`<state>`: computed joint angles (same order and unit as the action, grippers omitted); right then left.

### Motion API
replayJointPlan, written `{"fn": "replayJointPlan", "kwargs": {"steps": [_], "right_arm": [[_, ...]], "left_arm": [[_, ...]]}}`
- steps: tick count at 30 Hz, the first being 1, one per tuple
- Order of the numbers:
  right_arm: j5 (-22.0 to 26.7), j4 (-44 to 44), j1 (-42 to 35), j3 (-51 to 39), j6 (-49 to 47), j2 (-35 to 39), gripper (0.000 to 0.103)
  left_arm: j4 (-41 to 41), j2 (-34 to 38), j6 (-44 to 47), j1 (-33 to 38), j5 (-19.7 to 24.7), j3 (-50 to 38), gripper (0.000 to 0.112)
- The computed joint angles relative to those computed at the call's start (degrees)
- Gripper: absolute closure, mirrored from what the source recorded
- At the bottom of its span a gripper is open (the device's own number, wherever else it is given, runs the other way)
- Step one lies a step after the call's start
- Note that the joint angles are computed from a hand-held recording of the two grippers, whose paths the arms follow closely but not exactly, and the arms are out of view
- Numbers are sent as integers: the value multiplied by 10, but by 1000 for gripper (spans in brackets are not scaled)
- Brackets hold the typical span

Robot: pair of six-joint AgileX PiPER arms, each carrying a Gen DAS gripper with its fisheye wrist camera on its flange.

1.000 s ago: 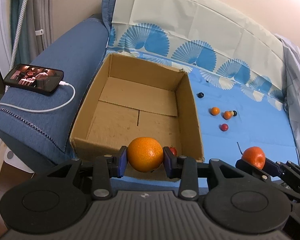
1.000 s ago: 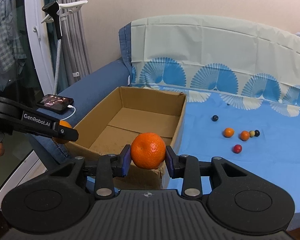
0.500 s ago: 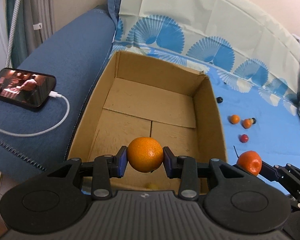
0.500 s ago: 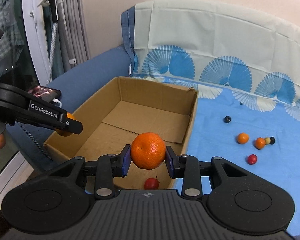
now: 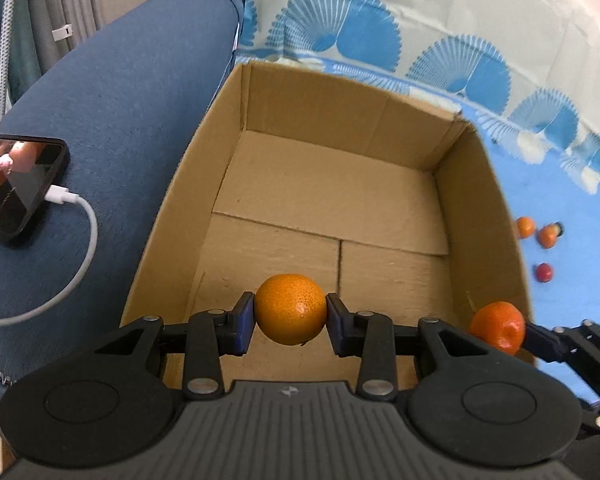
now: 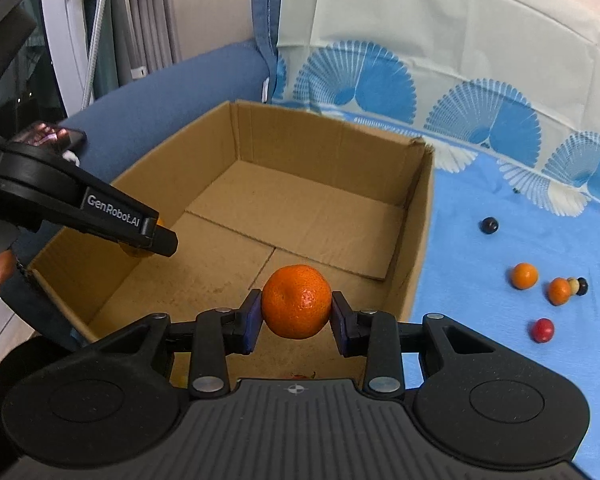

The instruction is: Organize fruits

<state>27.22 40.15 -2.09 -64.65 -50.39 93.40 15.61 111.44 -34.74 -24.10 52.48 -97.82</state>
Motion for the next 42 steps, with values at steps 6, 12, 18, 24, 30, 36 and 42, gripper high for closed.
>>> {"fn": "replayJointPlan", "kwargs": {"steps": [6, 12, 18, 24, 30, 36, 42], "right_arm": [[-2, -31, 10, -15, 18, 33, 66], [-15, -42, 19, -26, 19, 55, 66], [-18, -52, 28, -36, -6, 67, 62], [-36, -35, 29, -7, -47, 18, 20], [60, -72, -15, 19, 43, -64, 13], [120, -73, -56, 84, 87, -183, 11], [135, -30, -93, 155, 36, -314, 7]], "left_arm": [[8, 38, 10, 6, 6, -14, 71], [21, 68, 15, 9, 13, -32, 71], [1, 68, 42, 12, 7, -34, 31], [29, 10, 26, -15, -18, 18, 10], [72, -77, -43, -55, 11, 94, 10], [114, -179, -131, -125, 57, 170, 10], [177, -247, -218, -213, 103, 207, 10]]}}
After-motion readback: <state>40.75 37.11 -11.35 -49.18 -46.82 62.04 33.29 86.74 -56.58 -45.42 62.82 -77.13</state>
